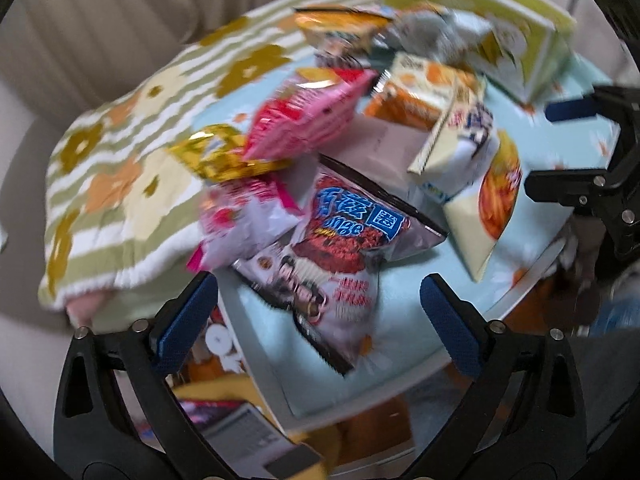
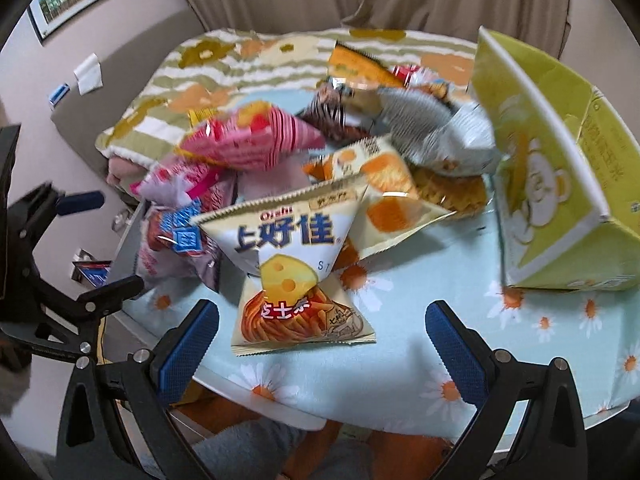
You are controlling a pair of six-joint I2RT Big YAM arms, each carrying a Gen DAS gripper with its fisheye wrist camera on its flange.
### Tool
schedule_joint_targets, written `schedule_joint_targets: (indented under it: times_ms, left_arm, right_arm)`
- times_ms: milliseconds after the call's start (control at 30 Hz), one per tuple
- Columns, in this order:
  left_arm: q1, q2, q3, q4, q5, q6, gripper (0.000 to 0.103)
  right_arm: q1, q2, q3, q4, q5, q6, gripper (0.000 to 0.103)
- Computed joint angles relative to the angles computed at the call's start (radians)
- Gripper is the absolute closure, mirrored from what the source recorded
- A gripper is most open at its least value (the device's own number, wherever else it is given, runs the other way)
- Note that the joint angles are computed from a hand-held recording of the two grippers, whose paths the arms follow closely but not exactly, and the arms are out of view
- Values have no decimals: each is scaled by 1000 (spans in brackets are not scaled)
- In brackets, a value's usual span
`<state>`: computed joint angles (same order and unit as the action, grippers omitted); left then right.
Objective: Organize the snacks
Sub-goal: 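Grasp the blue Sponge packet with the left tool while the right tool grasps the Oishi cheese bag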
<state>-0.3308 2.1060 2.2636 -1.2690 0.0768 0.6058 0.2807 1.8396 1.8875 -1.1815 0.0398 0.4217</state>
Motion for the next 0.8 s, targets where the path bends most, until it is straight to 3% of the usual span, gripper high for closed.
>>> schedule_joint_targets:
  times_ms: [233, 433, 633, 800]
  left_arm:
    - [-12, 136, 153, -103, 15, 152, 19]
    - [-22, 147, 137, -98, -6, 247, 23]
    - [-30, 108, 63, -42, -11, 286, 30]
    - [-19, 89, 53, -55, 8, 263, 39]
  right_arm:
    - [-4, 62, 45, -17, -21, 11, 0]
    - [-11, 94, 80, -33, -26, -10, 0]
    - [-7, 120, 122, -55, -23, -25, 0]
    - [-2, 148, 161, -70, -28, -38, 4]
